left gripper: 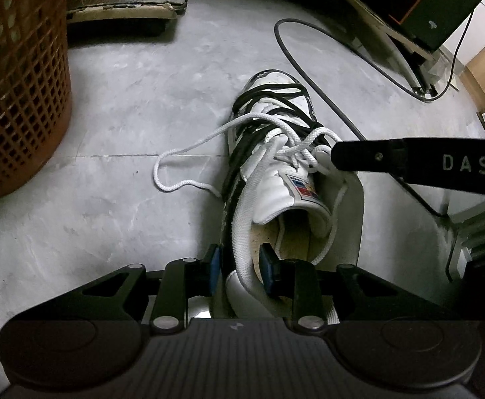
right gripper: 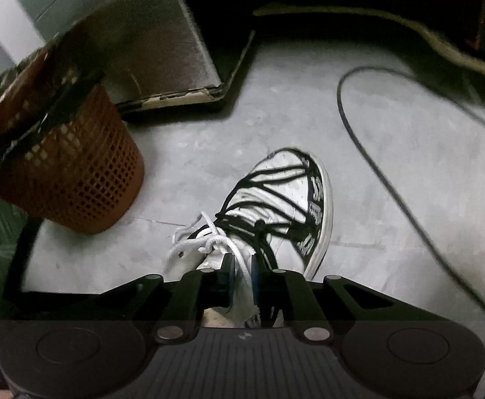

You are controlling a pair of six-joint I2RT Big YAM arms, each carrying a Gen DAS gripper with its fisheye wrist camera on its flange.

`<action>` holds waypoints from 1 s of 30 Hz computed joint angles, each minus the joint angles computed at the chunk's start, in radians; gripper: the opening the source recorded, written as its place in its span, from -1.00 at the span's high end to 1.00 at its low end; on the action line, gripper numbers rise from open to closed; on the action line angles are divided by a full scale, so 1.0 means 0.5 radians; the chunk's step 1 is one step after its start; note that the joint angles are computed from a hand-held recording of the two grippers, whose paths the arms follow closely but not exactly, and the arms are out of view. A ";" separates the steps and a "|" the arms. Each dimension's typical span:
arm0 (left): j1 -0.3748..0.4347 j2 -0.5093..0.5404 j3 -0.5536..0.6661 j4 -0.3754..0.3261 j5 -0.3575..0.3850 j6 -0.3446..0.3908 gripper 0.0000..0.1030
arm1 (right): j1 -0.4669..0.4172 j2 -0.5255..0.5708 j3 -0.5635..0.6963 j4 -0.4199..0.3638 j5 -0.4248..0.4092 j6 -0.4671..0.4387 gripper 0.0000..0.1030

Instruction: Lace up shoes with both hands

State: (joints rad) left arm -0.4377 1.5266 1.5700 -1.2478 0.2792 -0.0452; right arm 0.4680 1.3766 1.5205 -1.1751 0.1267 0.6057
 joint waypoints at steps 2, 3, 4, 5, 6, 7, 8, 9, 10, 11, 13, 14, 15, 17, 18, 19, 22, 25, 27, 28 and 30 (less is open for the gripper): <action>0.003 0.001 -0.001 0.000 0.007 -0.007 0.44 | 0.012 0.020 0.018 -0.015 0.004 -0.065 0.78; 0.005 0.004 -0.001 0.000 0.007 -0.010 0.41 | 0.021 0.026 0.025 -0.029 0.023 -0.096 0.83; 0.007 0.007 0.000 0.000 0.007 -0.014 0.39 | 0.028 0.032 0.033 -0.043 0.036 -0.123 0.85; 0.009 0.008 -0.001 0.000 0.005 -0.021 0.37 | 0.033 0.040 0.048 -0.061 0.048 -0.140 0.86; 0.012 0.008 -0.004 0.001 0.002 -0.033 0.33 | 0.044 0.051 0.068 -0.085 0.083 -0.181 0.88; 0.015 0.007 -0.007 0.002 0.000 -0.045 0.25 | 0.055 0.063 0.089 -0.110 0.122 -0.227 0.90; 0.020 0.008 -0.010 0.001 -0.005 -0.062 0.21 | 0.065 0.075 0.108 -0.136 0.152 -0.274 0.90; 0.026 0.009 -0.013 -0.001 -0.010 -0.079 0.19 | 0.074 0.080 0.112 -0.149 0.173 -0.299 0.90; 0.029 0.010 -0.013 -0.004 -0.009 -0.091 0.18 | 0.082 0.087 0.125 -0.167 0.204 -0.325 0.94; 0.032 0.011 -0.013 -0.008 -0.008 -0.102 0.18 | 0.095 0.093 0.139 -0.188 0.270 -0.340 0.93; 0.033 0.011 -0.014 -0.012 -0.009 -0.108 0.17 | 0.084 0.081 0.139 -0.192 0.298 -0.323 0.94; 0.031 0.011 -0.017 -0.009 -0.016 -0.102 0.17 | 0.078 0.081 0.141 -0.204 0.306 -0.318 0.94; 0.029 0.009 -0.019 -0.007 -0.023 -0.097 0.17 | 0.085 0.080 0.142 -0.206 0.339 -0.342 0.94; 0.032 0.007 -0.021 -0.006 -0.029 -0.099 0.16 | 0.099 0.094 0.160 -0.216 0.386 -0.411 0.94; 0.035 0.007 -0.021 -0.006 -0.029 -0.104 0.16 | 0.103 0.093 0.168 -0.203 0.405 -0.429 0.94; 0.038 0.008 -0.020 -0.007 -0.029 -0.109 0.16 | 0.106 0.091 0.174 -0.186 0.420 -0.444 0.94; 0.032 0.007 -0.021 -0.004 -0.052 -0.099 0.17 | 0.110 0.074 0.196 -0.139 0.589 -0.412 1.00; 0.022 0.008 -0.022 -0.001 -0.069 -0.081 0.17 | 0.014 0.058 0.282 -0.111 0.678 -0.312 1.00; 0.026 0.016 -0.019 -0.005 -0.058 -0.089 0.17 | -0.085 0.043 0.313 -0.067 0.504 -0.250 1.00; 0.030 0.021 -0.017 -0.008 -0.050 -0.094 0.17 | -0.136 0.037 0.329 -0.046 0.407 -0.217 0.97; 0.034 0.024 -0.016 -0.011 -0.046 -0.118 0.15 | -0.154 0.040 0.324 -0.045 0.259 -0.212 0.88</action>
